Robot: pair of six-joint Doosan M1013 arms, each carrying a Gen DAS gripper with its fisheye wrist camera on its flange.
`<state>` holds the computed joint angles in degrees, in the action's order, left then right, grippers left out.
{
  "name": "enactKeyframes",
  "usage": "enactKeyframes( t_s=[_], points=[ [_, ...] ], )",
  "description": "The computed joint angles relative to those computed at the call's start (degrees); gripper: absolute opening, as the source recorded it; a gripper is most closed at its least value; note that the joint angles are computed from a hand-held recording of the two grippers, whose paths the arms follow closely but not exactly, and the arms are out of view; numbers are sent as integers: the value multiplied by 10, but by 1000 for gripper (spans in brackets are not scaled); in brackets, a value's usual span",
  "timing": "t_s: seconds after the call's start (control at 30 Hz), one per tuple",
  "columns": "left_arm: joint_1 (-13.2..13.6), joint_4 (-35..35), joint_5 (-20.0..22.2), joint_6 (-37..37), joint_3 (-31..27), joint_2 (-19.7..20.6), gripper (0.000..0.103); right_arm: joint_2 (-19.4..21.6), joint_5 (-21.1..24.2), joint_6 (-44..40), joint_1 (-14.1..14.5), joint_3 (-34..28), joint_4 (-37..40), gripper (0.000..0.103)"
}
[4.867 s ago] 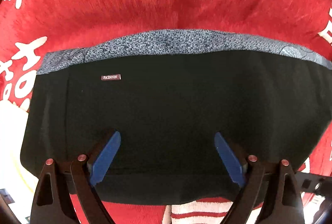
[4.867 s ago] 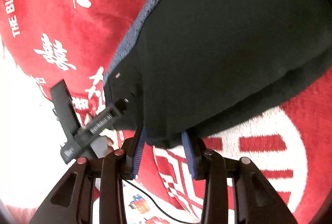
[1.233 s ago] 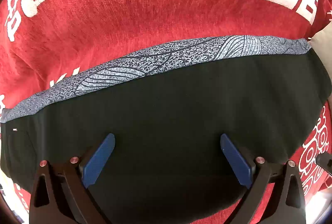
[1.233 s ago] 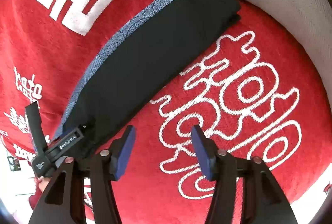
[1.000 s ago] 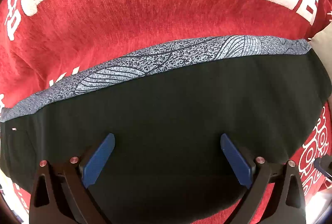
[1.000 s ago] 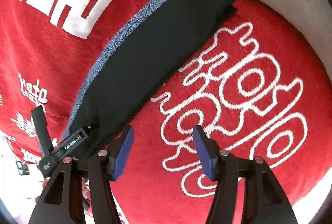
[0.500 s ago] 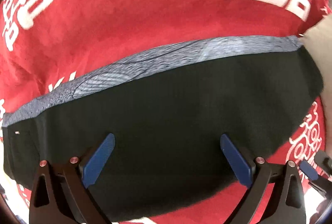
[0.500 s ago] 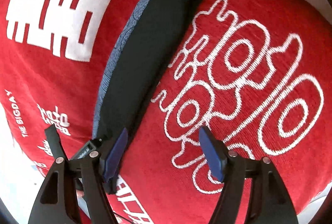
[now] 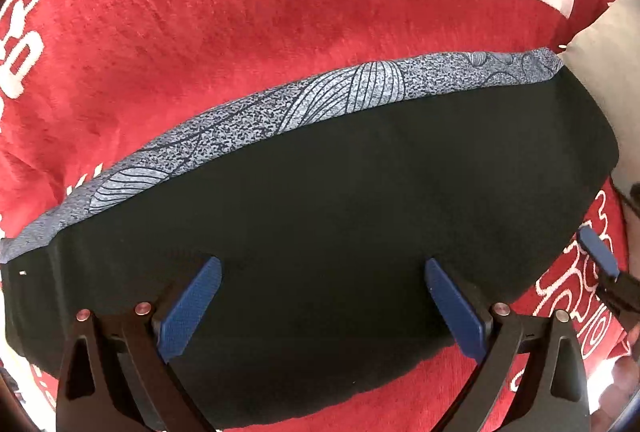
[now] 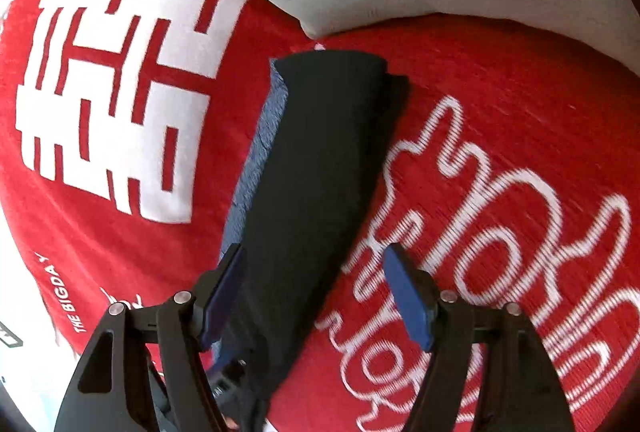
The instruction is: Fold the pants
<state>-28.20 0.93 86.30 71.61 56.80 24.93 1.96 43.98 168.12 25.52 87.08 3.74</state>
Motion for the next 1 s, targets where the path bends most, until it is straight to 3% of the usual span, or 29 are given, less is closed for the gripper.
enactKeyframes(
  t_s=[0.37, 0.53, 0.57, 0.63, 0.67, 0.73, 0.77, 0.83, 0.9, 1.0],
  points=[
    [-6, 10, 3, 8, -6, 4, 102, 20, -82, 43, -6, 1, -55, 75],
    [-7, 10, -5, 4, -39, 9, 102, 27, -85, -12, -16, -5, -5, 73],
    [-8, 10, -11, -1, -44, 9, 102, 27, -83, -19, -20, -4, 12, 66],
    [-10, 6, -27, -11, -55, 12, 97, 31, -60, -35, -32, -7, 59, 39],
    [-11, 6, -30, -11, -60, 15, 95, 32, -52, -43, -37, -6, 81, 21],
    [-13, 6, -35, -12, -59, 19, 95, 27, -73, -58, -45, 12, 126, 18],
    [-13, 1, -41, -15, -50, 19, 89, 28, -70, -66, -45, 11, 131, 17],
    [-12, -21, -46, -20, -21, 15, 85, 33, -43, -83, -43, -6, 114, 16],
    [-22, 9, -109, -37, 23, -6, 85, 39, -18, -105, -38, -27, 93, 15],
    [-24, 15, -134, -50, 39, -14, 85, 53, 33, -148, -24, -73, 43, 14]
  ],
)
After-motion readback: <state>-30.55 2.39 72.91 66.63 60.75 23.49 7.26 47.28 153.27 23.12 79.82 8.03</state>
